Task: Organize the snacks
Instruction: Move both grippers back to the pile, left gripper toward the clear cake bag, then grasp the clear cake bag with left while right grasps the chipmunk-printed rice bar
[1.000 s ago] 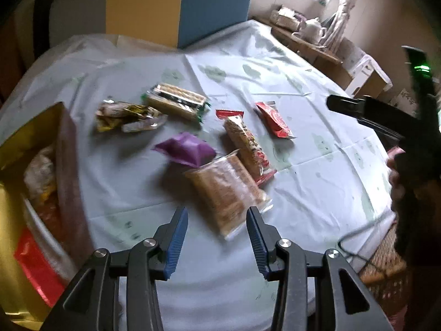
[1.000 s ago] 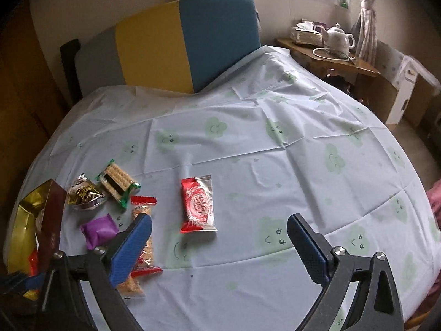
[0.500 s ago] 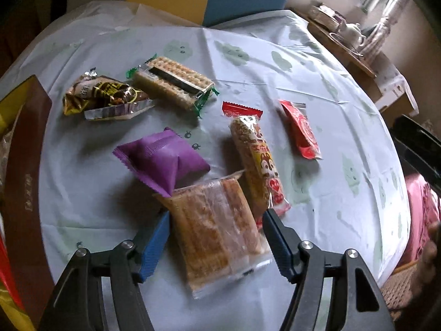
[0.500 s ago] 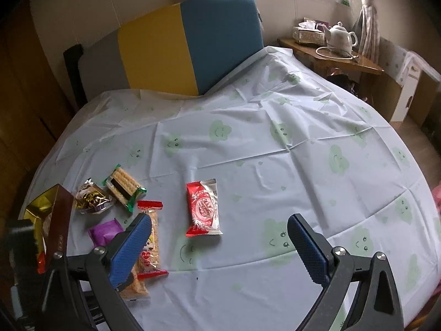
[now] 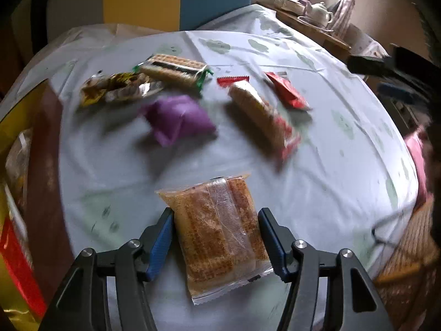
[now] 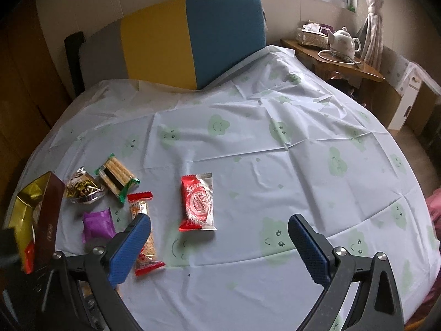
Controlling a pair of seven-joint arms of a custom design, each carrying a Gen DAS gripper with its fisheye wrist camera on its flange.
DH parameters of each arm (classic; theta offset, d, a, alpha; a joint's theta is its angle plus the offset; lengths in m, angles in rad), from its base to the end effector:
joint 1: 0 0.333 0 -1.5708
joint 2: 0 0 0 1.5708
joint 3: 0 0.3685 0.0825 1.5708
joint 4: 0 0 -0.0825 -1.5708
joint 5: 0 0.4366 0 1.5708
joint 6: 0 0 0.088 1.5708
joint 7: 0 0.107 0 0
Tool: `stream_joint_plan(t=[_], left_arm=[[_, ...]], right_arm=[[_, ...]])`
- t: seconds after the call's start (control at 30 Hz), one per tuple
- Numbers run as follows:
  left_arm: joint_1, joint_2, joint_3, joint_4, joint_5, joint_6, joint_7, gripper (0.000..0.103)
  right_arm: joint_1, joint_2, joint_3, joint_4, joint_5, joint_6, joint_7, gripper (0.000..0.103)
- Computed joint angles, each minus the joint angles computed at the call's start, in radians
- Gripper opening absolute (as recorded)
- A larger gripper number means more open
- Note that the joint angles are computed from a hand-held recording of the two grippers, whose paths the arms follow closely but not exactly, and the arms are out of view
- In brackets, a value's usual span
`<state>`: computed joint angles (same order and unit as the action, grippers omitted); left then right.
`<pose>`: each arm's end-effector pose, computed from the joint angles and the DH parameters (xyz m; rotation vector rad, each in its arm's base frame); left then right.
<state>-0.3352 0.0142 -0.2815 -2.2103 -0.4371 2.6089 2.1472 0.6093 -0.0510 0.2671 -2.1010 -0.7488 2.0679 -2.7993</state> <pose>0.4990 -0.3421 0.4328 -1.0508 2.8169 -0.7283 0.4006 0.4285 0.4835 -1.1519 2.3852 -0.7469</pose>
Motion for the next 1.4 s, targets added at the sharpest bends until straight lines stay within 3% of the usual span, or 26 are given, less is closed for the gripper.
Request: stream_joint_plan(t=[0.17,0.33,0.47,0.6,0.7,0.97,1.03,1.1,1.4], left_arm=[[-0.004,-0.044,0.014,-0.076,-0.104,0.072,0.150,0.064],[-0.024,-0.041,0.008,-0.105,-0.134,0.159,0.199,0.066],[-0.043,-0.047,0.007,-0.134,-0.214,0.235,0.278,0.066],[-0.045,-0.046,0.013,-0.131,-0.260,0.228,0.313,0.066],[-0.048,-0.051,0.013,-0.138,-0.285,0.237,0.334,0.067],[-0.045,-0.045,0.015,-0.129,-0.334,0.219,0.374,0.067],[-0.043,-0.049,0.017,-0.129,-0.350,0.210,0.392,0.066],[-0.042,-0.050,0.018,-0.128,-0.366,0.206,0.405,0.067],[-0.045,-0.050,0.013,-0.135,-0.340,0.222,0.389,0.067]], right_arm=[[0.002,0.013,-0.003,0.009,0.012,0.010,-0.031,0.099],[0.010,0.055,-0.010,0.039,0.040,0.041,-0.103,0.072],[0.025,0.097,-0.021,0.071,0.052,0.080,-0.196,0.065],[0.031,0.136,-0.037,0.095,0.122,0.128,-0.301,0.062],[0.026,0.137,-0.054,0.087,0.154,0.236,-0.313,0.062],[0.015,0.275,-0.095,0.220,0.278,0.251,-0.468,0.062],[0.023,0.314,-0.102,0.269,0.321,0.173,-0.519,0.031],[0.042,0.327,-0.107,0.294,0.328,0.116,-0.556,0.030],[0.069,0.260,-0.090,0.168,0.382,0.245,-0.581,0.032]])
